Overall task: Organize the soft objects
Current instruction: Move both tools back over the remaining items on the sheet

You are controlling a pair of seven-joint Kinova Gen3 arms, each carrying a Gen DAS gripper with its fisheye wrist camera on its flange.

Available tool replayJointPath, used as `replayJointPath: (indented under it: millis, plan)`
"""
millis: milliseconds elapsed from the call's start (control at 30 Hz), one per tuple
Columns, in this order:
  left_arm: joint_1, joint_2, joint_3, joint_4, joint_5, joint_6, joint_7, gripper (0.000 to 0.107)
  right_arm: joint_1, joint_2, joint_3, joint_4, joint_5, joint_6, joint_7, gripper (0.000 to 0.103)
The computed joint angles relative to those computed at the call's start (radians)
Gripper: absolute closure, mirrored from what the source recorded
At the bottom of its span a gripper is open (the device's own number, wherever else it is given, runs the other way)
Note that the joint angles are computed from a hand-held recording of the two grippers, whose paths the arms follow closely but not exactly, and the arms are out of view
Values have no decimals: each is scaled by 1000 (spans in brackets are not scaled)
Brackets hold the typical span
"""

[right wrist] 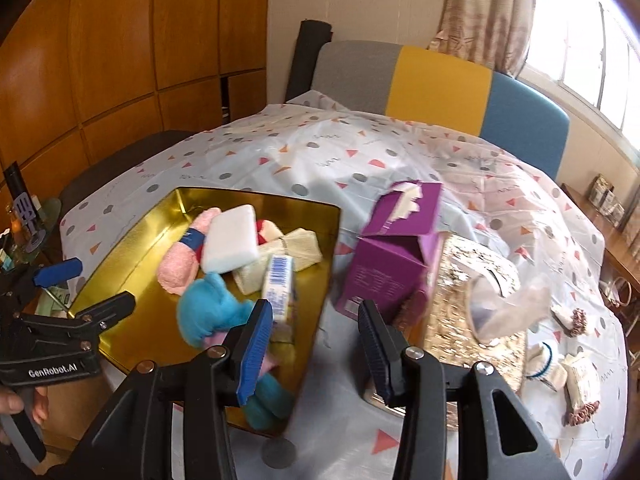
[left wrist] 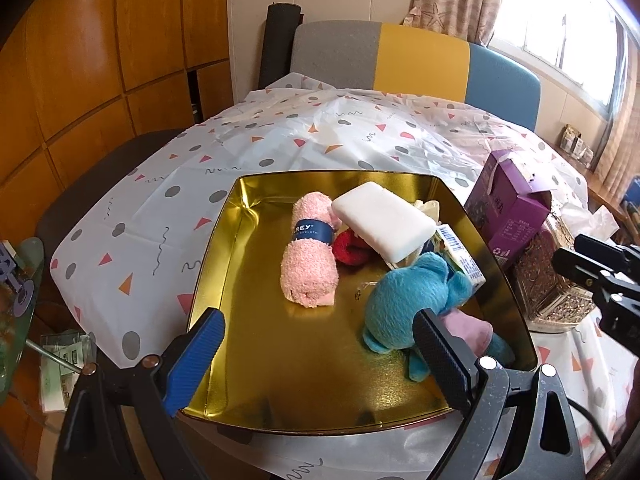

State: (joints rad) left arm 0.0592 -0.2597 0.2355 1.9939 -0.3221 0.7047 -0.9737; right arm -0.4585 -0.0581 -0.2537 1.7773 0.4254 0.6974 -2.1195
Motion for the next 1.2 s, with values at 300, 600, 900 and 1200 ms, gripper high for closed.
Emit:
replayJointPath:
  millis: [300, 600, 900, 1200]
  plan:
    - [17, 8, -2, 0, 10, -1, -18, 12, 102, -89, 15, 83, -18, -28, -3, 58]
    - [27, 6, 0, -6, 28, -9, -44, 12, 301, -181, 142, 135, -155, -16, 74, 58]
    - [45, 15, 16, -24, 29, -1, -59, 12, 546, -117, 295, 146, -231, 24, 5, 58]
    - [79, 38, 47, -45, 7, 1, -58, 12, 641, -97, 474, 169, -469, 62, 6, 58]
